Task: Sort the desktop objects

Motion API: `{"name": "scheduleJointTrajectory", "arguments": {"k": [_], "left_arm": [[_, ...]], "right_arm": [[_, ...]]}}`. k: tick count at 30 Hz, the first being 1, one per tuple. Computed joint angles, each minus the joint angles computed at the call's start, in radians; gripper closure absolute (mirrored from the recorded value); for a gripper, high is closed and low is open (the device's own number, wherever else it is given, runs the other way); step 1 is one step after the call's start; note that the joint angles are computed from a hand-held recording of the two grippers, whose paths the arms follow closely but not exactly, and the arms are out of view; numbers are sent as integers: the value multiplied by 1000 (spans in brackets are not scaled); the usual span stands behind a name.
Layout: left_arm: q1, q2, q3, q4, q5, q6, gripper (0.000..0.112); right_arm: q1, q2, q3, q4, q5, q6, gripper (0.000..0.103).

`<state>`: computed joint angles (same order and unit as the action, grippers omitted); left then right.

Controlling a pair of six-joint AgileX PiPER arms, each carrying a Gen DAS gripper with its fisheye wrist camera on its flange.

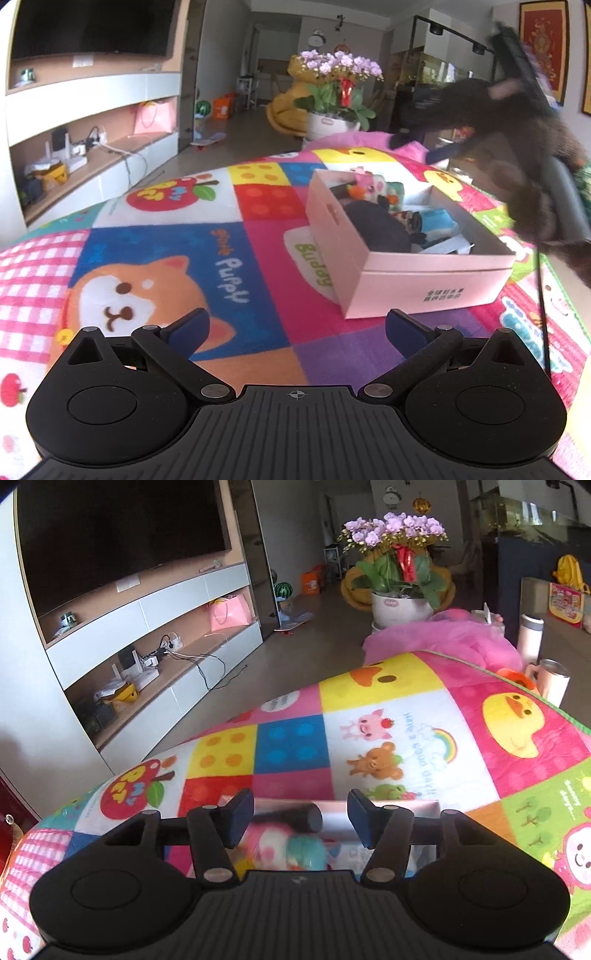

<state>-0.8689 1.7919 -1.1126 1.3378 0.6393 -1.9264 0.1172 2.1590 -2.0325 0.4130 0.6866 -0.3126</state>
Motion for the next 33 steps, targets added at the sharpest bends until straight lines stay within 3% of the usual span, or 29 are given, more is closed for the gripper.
{"name": "scheduleJointTrajectory", "arguments": {"k": [3, 4, 7, 13, 19, 24, 26, 31, 33], "left_arm": [[-7, -18, 33, 7, -2, -22, 9], [-11, -25, 48, 16, -5, -36, 9], [-47, -47, 96, 38, 11, -66, 9], [-173, -124, 184, -25, 112, -78, 9], [-275, -139, 195, -87, 222, -77, 9], [-270, -70, 133, -88, 227, -61, 9], [-256, -23, 88, -92, 242, -43, 9], [-199, 80, -35, -142, 251, 33, 9], [-172, 116, -80, -175, 264, 74, 9]], "right_arm": [[-48, -139, 250, 181, -77, -177, 41], [-72, -197, 348, 280, -87, -272, 34], [-136, -377, 645, 536, -104, -555, 28], [-251, -711, 1156, 803, -83, -1005, 18], [-440, -830, 1395, 799, 93, -1087, 15], [-424, -782, 1435, 826, 82, -1101, 8], [-337, -754, 1410, 829, -9, -1058, 0], [-95, -687, 1346, 811, -335, -987, 0], [1, -642, 1319, 712, -493, -881, 0]]}}
